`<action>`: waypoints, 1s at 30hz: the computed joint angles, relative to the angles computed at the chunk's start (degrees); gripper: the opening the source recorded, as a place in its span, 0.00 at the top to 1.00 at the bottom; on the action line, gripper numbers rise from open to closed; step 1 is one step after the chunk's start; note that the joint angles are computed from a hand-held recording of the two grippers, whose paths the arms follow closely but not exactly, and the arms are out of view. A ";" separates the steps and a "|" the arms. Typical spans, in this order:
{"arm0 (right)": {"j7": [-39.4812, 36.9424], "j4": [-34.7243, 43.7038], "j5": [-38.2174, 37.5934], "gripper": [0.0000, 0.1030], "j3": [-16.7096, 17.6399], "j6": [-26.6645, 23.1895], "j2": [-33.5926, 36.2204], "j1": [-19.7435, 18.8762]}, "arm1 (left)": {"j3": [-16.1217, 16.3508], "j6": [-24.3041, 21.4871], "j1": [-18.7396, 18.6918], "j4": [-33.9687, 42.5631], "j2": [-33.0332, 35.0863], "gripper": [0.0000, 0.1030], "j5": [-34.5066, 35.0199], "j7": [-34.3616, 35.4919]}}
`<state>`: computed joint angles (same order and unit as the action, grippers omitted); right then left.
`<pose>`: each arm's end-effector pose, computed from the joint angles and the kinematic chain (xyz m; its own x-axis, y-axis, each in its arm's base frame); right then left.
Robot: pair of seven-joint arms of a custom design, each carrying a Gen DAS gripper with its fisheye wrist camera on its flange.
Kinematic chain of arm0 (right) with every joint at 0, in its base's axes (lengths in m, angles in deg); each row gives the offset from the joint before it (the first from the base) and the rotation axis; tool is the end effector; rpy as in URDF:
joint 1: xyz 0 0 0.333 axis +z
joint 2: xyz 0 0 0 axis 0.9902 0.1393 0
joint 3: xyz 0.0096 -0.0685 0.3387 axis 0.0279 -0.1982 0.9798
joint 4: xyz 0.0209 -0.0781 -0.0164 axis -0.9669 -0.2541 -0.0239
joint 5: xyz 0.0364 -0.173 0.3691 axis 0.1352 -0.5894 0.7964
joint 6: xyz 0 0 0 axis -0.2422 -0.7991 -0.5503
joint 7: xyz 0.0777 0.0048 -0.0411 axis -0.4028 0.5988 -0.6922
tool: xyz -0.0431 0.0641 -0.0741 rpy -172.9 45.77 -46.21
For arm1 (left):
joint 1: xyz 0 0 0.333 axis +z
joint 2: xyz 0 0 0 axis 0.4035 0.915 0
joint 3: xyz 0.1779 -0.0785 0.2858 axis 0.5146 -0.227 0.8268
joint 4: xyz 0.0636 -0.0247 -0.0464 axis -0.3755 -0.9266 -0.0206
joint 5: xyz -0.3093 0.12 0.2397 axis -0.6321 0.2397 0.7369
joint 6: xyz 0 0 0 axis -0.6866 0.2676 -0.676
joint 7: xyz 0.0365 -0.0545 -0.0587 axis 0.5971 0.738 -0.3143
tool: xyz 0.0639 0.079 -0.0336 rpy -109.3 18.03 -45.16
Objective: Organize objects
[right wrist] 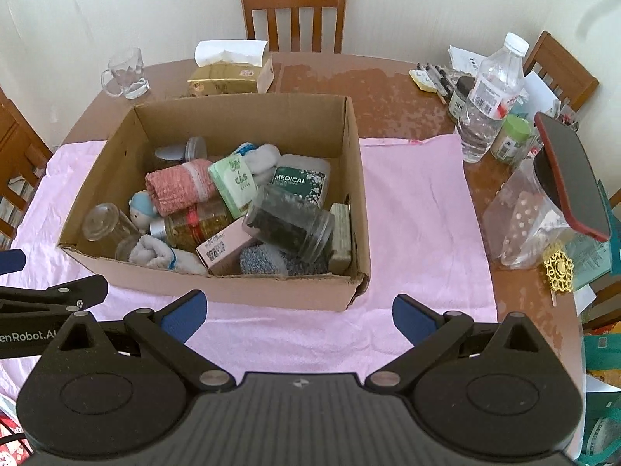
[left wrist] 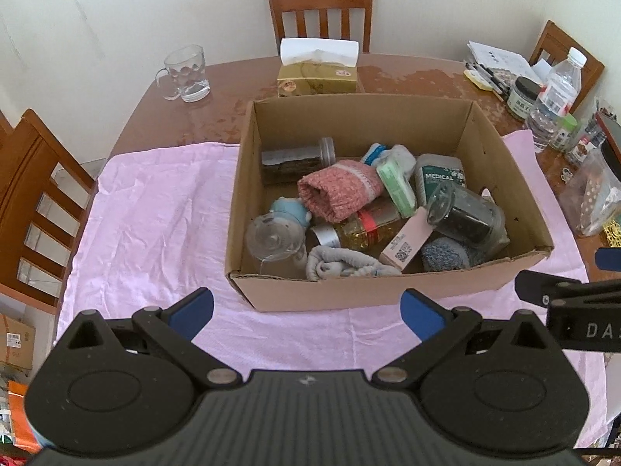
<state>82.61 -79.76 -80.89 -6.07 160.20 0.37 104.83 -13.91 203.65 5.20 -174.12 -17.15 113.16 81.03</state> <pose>0.6151 0.2708 0.4857 0.0047 -0.9998 -0.0204 -0.8726 0.0058 -0.4884 0.6152 -0.3412 0.4920 -0.1548 -0.9866 -0.0507 -0.8531 0.1594 -0.4968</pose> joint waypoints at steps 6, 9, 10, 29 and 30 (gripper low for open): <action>0.31 0.48 0.10 0.00 -0.05 0.05 0.42 0.05 | 0.04 -0.34 0.16 0.14 0.03 0.01 -0.43 -0.28; 0.15 0.65 0.55 0.00 -0.06 -0.13 0.65 0.03 | 0.07 -0.33 0.11 0.13 0.02 0.01 -0.31 -0.32; 0.09 0.62 0.73 0.00 -0.06 -0.07 0.67 0.01 | 0.07 -0.33 0.11 0.13 0.02 0.01 -0.31 -0.32; 0.49 0.47 0.63 0.00 -0.20 0.01 0.52 0.13 | 0.02 -0.98 -0.08 0.51 0.08 0.01 -0.27 -0.63; 0.54 0.45 0.54 0.00 -0.22 0.00 0.50 0.14 | 0.01 -0.92 -0.06 0.48 0.07 0.01 -0.29 -0.60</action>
<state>83.15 -79.30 -80.35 -6.29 160.21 0.86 104.97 -13.90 202.73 5.15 -173.64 -17.08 112.87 80.42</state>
